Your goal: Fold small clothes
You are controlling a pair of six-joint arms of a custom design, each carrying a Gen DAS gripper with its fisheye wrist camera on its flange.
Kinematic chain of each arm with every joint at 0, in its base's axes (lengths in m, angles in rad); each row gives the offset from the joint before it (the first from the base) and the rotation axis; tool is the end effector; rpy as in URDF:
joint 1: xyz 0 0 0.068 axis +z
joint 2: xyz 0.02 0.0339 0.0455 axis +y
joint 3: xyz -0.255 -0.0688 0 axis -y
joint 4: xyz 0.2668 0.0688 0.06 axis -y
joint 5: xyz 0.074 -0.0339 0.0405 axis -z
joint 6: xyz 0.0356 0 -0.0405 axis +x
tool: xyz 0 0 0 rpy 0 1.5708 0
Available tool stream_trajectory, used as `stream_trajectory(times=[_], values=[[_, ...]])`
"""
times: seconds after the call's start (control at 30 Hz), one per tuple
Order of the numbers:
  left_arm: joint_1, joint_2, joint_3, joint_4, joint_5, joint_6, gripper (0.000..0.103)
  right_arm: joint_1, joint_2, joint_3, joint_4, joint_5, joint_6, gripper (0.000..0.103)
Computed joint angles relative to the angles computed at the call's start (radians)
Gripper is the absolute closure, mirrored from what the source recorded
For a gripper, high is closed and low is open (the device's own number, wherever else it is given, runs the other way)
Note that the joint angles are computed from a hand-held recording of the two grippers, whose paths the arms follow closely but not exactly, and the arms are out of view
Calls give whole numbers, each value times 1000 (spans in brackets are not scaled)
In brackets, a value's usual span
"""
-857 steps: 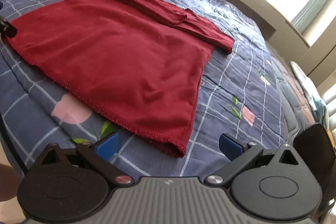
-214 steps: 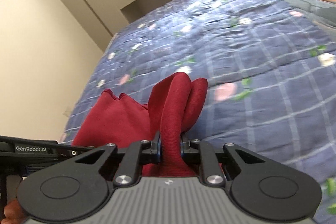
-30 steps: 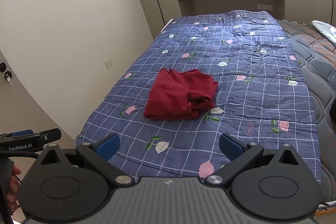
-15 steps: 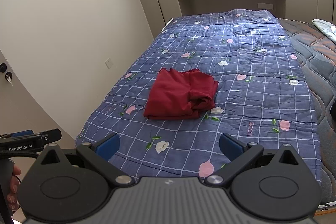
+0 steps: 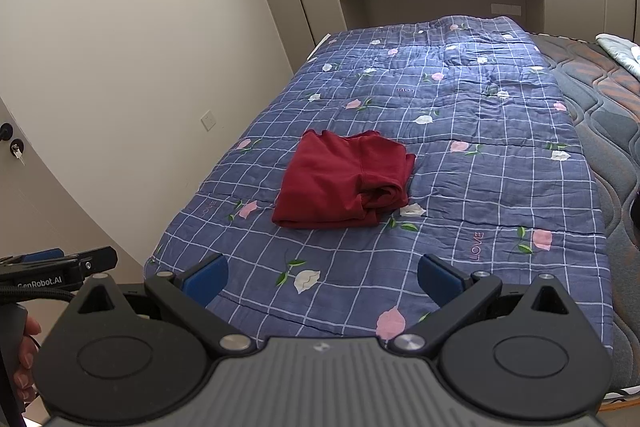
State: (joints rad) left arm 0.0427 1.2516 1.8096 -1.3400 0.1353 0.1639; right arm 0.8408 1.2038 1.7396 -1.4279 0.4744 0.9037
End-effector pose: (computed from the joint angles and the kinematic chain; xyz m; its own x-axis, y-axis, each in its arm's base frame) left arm 0.2121 0.0043 0.4708 -0.6859 0.1325 -0.7155 0.1675 0.9856 0.0220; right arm 0.1412 0.1334 0.4571 -0.6917 0.2751 -0.6678 0.1160 0.9549 0.2732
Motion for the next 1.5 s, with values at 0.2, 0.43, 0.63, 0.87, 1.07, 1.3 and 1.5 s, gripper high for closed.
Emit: stream_trajectory(times=[0.2, 0.43, 0.63, 0.87, 1.07, 1.3, 1.5], values=[[-14, 5, 2, 2, -13, -8, 1, -22, -14, -20, 17, -20, -19, 0], [-29, 8, -2, 5, -28, -20, 1, -58, -22, -32, 31, -55, -52, 0], [-50, 16, 2, 3, -47, -37, 1, -89, -30, -40, 43, -83, -79, 0], [-100, 61, 58, -34, -119, -77, 1, -135, -38, -45, 55, -111, -109, 0], [-131, 94, 95, -35, -134, -90, 1, -188, -43, -55, 70, -141, -135, 0], [-158, 144, 144, -46, -141, -84, 1, -233, -29, -61, 86, -172, -150, 0], [-166, 203, 181, -51, -139, -74, 1, -282, 8, -59, 101, -216, -162, 0]])
